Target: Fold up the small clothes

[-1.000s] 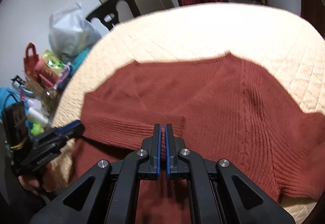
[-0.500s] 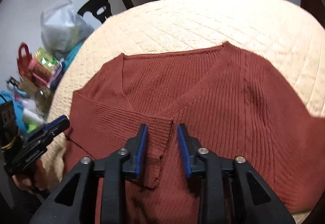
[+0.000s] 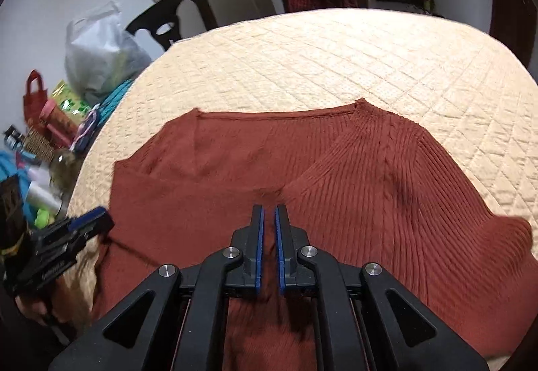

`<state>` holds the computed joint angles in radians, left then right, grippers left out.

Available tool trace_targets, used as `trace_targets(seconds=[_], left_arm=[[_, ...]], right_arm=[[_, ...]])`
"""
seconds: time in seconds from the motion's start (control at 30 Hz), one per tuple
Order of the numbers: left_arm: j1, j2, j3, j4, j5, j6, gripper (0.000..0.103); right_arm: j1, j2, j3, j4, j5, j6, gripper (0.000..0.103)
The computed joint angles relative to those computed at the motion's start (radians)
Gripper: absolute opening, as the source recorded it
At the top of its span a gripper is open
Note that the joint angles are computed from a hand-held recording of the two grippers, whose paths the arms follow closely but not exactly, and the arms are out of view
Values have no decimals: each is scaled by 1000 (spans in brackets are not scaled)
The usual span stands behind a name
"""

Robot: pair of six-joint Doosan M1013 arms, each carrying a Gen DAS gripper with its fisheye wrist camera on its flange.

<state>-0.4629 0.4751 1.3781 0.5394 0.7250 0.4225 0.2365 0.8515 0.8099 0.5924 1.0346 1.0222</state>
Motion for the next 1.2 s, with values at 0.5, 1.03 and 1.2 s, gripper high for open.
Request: trace_targets(seconds=[0.5,1.03,1.2], left_arm=[[-79,-49,48,128,88,-120,26],[-220,-92,101,326,202,-360,38],[-233,-81,95,317,206,-370,38]], right_arm=[[-16,-167,280,61,-128,-226,20],[-84,-384,634,294,-316,-452,34],[-86,-397,667,287,-337,-453,35]])
